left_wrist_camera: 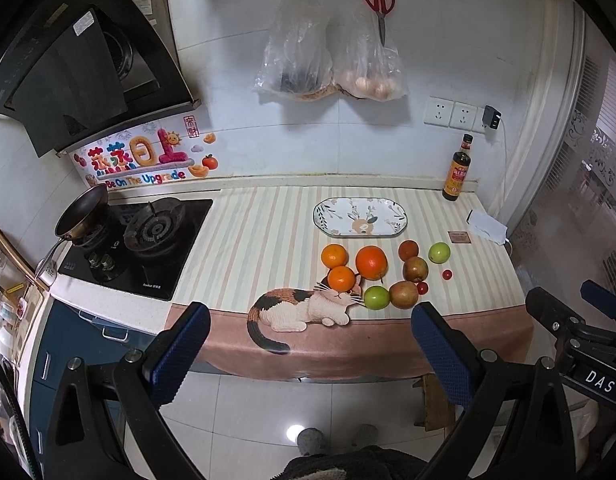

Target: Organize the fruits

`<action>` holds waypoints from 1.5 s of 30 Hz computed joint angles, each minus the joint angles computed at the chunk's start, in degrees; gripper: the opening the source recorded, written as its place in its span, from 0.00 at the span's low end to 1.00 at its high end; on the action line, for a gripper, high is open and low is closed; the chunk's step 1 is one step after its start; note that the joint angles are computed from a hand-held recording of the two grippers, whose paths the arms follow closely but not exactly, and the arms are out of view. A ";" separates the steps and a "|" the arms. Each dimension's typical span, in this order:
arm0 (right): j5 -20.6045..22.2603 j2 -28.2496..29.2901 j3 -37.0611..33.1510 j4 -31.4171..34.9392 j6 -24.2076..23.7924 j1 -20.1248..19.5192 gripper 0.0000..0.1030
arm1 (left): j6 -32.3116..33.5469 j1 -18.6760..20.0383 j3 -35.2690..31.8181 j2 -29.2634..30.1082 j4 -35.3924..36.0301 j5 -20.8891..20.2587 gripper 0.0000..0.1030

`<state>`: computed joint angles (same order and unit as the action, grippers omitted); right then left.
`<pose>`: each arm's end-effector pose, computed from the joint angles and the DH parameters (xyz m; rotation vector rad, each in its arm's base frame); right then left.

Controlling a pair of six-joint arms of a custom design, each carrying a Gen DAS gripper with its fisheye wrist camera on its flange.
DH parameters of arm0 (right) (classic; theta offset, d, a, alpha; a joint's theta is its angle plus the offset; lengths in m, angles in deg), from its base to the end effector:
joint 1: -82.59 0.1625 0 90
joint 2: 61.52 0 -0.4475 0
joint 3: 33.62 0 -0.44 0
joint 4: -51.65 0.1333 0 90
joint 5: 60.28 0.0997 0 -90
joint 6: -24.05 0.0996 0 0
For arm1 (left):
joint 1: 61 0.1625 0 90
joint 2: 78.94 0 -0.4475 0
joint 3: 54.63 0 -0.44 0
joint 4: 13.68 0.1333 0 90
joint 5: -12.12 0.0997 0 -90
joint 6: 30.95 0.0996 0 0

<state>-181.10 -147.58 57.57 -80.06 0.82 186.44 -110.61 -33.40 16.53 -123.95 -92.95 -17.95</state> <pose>0.2235 -0.5629 0.5603 0.5695 -2.4026 0.7546 -0.5728 -0.5471 0.1853 0.0827 2.1026 -0.9027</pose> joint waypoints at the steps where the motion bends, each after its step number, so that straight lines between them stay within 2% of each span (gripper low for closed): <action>1: -0.01 0.01 -0.04 0.00 -0.06 -0.03 1.00 | -0.13 -0.01 0.00 0.06 0.05 0.05 1.00; 8: -0.73 1.28 -0.38 -0.56 2.36 0.64 1.00 | 0.55 0.29 0.59 -0.17 -1.31 -0.08 1.00; 16: -2.02 4.27 -0.37 -5.13 6.54 0.63 1.00 | 4.59 4.03 2.56 -1.44 -6.20 1.59 1.00; 20: -2.81 7.07 -0.62 -9.10 8.66 -0.66 1.00 | 8.34 6.74 3.67 -1.88 -9.91 2.13 1.00; 24: -2.54 10.66 -3.34 -7.76 12.13 -3.15 1.00 | 10.60 10.14 2.08 -0.45 -10.85 1.07 1.00; 28: -2.86 15.14 -7.23 -6.17 12.78 -5.68 1.00 | 11.67 13.60 -1.58 2.44 -9.56 -0.18 1.00; 33: -0.64 22.40 -14.35 -1.91 11.13 -8.87 1.00 | 13.25 17.66 -8.86 7.98 -7.04 -2.04 1.00; 36: 1.58 28.19 -20.76 3.50 10.17 -10.57 1.00 | 13.41 19.97 -15.65 12.63 -2.82 -2.84 1.00; 42: 4.85 42.11 -36.79 15.93 9.81 -12.93 1.00 | 12.66 24.41 -33.93 23.91 8.33 -6.10 1.00; 45: 6.46 50.15 -47.67 24.40 10.87 -13.97 1.00 | 11.23 26.16 -45.13 30.13 15.63 -7.22 1.00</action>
